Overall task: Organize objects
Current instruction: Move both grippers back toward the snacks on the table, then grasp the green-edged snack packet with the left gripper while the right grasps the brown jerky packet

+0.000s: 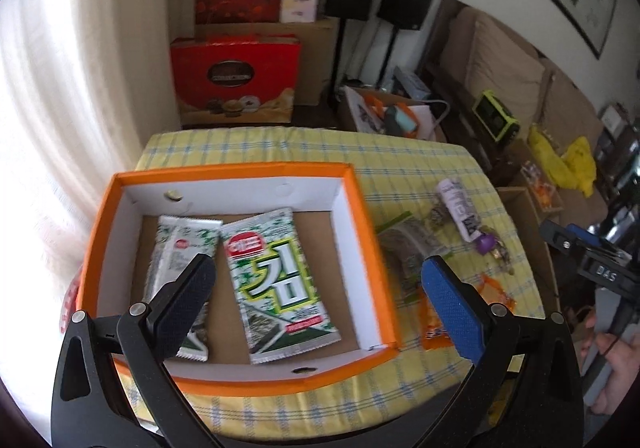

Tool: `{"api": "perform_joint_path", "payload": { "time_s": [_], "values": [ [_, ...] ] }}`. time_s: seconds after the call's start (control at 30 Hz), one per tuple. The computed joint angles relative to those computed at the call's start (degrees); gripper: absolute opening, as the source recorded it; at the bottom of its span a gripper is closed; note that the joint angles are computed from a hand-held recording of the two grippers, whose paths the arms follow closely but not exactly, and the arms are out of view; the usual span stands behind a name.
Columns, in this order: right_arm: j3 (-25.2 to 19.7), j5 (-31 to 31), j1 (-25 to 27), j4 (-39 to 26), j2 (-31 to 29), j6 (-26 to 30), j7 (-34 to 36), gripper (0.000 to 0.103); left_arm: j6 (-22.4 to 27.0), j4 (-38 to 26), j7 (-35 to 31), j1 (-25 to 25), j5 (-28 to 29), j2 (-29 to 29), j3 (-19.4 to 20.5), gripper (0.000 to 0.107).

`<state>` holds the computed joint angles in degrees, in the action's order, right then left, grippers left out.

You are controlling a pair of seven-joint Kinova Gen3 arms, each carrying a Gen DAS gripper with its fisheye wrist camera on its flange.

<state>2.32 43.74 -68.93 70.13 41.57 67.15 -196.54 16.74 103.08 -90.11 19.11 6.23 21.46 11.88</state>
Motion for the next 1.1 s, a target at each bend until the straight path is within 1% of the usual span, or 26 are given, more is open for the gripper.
{"api": "perform_joint_path", "payload": {
  "time_s": [0.1,0.23,0.3,0.4,0.47,0.53,0.6,0.67,0.73,0.77,0.83,0.9,1.0,1.1],
  "values": [
    [0.2,0.6,0.0,3.9,-1.7,-2.3,-3.1,0.102,2.2,-2.2,-1.0,0.2,0.3,0.8,1.4,0.103],
    [-0.4,1.1,0.8,6.9,-2.7,-4.3,-5.4,0.100,4.6,-5.4,-0.2,3.6,-1.0,2.2,0.0,0.103],
    [-0.8,1.2,1.3,8.7,-3.4,-5.9,-6.6,0.097,6.0,-7.3,1.2,5.7,-2.2,3.2,-1.2,0.102],
    [-1.2,1.0,2.1,10.4,-3.8,-7.1,-7.4,0.088,8.5,-10.4,1.5,6.5,-2.5,5.3,-0.8,0.101],
    [-1.6,0.6,2.9,11.9,-4.1,-8.4,-7.8,0.077,10.1,-12.3,1.5,7.1,-2.7,6.5,-0.7,0.095],
    [-1.9,0.1,3.9,13.5,-4.3,-10.3,-8.3,0.072,12.2,-14.5,1.5,8.0,-3.2,7.9,-0.7,0.092],
    [-2.1,-0.7,4.8,14.4,-4.2,-11.6,-7.8,0.069,14.1,-16.6,1.3,8.9,-3.8,9.1,-0.9,0.087],
    [-2.1,-1.1,5.3,15.5,-4.2,-13.0,-8.0,0.062,16.3,-18.9,1.7,10.4,-4.8,10.4,-1.6,0.075],
    [-1.9,-1.4,5.5,16.3,-4.2,-14.3,-8.4,0.057,18.5,-21.0,1.4,11.1,-5.2,11.7,-1.5,0.071],
    [-1.7,-1.7,5.6,16.6,-4.1,-14.8,-8.5,0.057,19.4,-22.0,1.3,11.3,-5.2,12.4,-1.4,0.067],
    [-1.4,-1.8,5.8,17.7,-4.2,-16.3,-9.2,0.057,21.9,-24.5,1.9,12.1,-5.2,14.0,-1.6,0.066],
    [-0.9,-1.5,5.6,18.6,-4.3,-17.7,-10.0,0.057,23.3,-26.3,2.3,12.6,-5.2,15.2,-1.8,0.063],
    [-0.7,-1.5,5.6,18.9,-4.3,-18.5,-10.2,0.057,25.3,-28.9,2.9,13.8,-5.7,16.8,-2.3,0.062],
    [-0.4,-1.4,5.5,19.3,-4.2,-19.3,-10.5,0.053,28.5,-32.4,5.3,16.6,-8.0,18.7,-4.4,0.062]
  ]
}}
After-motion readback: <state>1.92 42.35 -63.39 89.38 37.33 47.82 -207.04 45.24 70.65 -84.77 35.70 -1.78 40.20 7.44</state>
